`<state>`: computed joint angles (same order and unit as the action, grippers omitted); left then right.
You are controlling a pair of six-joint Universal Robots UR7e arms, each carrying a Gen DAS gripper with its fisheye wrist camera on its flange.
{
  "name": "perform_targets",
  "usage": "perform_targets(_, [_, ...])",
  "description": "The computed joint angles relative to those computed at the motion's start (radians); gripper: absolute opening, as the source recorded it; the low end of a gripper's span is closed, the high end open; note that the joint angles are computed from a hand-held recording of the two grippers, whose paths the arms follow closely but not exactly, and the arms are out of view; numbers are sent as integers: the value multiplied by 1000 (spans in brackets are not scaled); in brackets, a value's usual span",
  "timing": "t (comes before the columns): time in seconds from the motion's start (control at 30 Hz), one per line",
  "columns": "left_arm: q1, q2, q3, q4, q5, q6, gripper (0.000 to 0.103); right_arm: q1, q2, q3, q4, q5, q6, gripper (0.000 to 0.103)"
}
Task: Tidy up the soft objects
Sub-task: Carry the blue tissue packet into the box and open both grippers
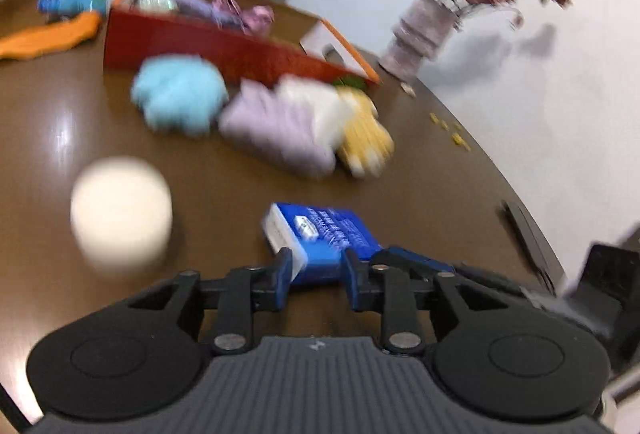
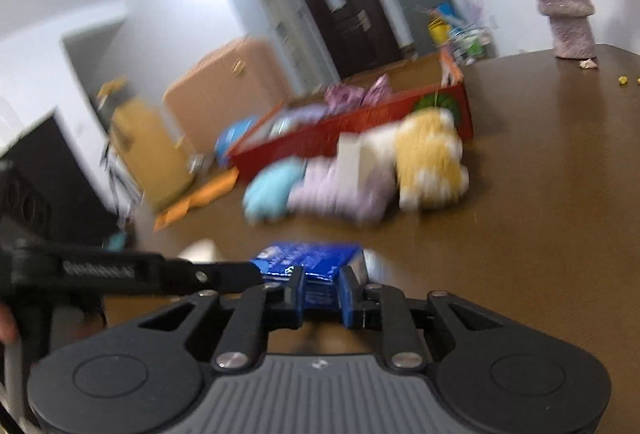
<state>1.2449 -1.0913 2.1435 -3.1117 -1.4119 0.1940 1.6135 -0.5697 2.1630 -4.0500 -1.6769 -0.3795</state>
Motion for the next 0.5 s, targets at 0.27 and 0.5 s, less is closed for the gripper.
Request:
perform_targets(0.27, [-23,13,16,-83,74,-41,41,1,24,10,-96,-14,36,25])
perform_targets(0.5, [-22,79,37,-197,119,33,33,16,51,-65,7,-69,-35,24])
